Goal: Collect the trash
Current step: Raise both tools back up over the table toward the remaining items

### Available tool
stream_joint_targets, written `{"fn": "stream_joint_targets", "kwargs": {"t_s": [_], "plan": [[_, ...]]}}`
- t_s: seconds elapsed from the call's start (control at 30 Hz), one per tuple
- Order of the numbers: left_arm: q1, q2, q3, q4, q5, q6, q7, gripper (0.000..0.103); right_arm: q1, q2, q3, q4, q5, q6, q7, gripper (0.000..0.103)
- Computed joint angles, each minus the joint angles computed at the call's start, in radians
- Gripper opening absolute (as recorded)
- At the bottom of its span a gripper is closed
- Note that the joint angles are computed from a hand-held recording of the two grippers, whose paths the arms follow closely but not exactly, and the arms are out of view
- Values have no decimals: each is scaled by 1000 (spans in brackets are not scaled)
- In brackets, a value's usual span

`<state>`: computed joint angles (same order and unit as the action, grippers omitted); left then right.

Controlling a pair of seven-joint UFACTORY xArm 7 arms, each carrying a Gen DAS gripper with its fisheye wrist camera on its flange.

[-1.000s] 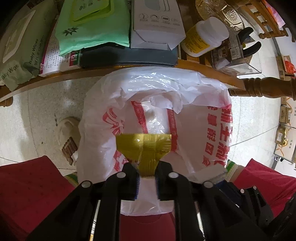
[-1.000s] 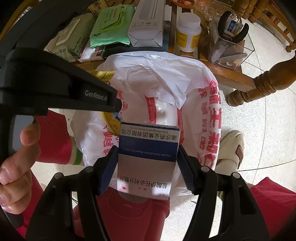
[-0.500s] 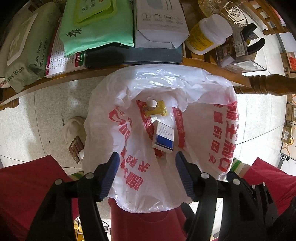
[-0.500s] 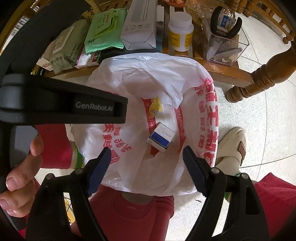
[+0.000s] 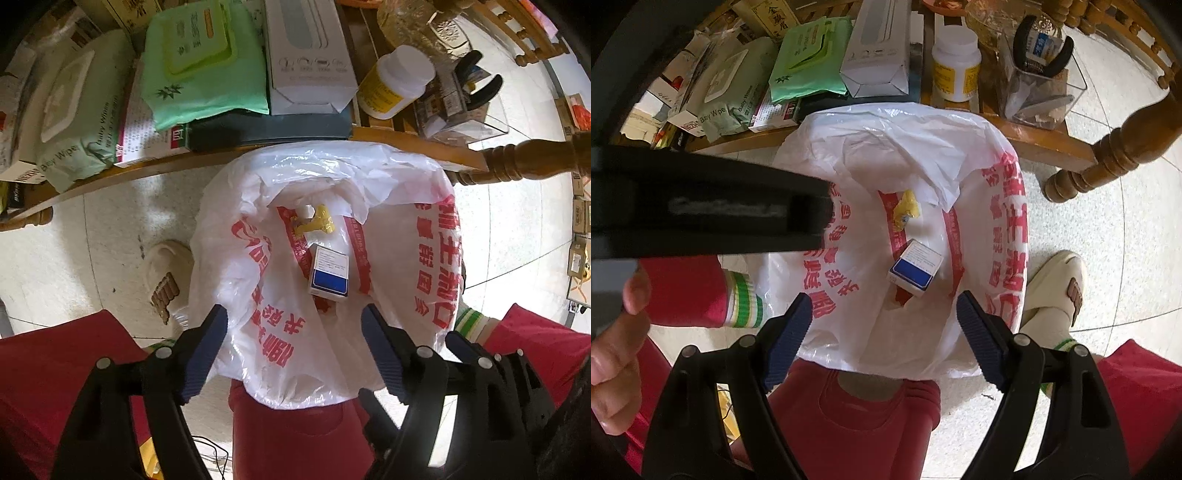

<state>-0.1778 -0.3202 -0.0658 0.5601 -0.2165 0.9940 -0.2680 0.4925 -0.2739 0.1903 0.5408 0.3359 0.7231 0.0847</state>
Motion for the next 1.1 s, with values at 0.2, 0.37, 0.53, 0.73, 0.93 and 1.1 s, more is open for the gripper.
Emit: {"fn": "stream_joint_targets", "kwargs": {"t_s": [0.2, 0.37, 0.53, 0.73, 0.93, 1.1], "plan": [[-2, -117, -3, -32, 18, 50, -12, 74, 3, -97, 3, -31, -25, 26, 25, 82], [-7, -271, -8, -65, 42, 117, -27, 77, 11, -211, -1, -58, -40, 75, 62, 86], [-7, -484, -1, -83, 56, 235, -37, 78, -2, -397, -5, -69, -83, 122, 94, 86], [37, -656, 18, 58, 138, 427, -1, 79, -87, -652, -35, -12, -184, 118, 100, 88], [111, -579, 47, 391, 241, 500, 115, 87, -195, -685, -96, 198, -260, 30, 25, 97], [114, -374, 115, 765, 189, 599, 231, 93, -188, -520, -153, 489, -257, 96, -147, 97]]}}
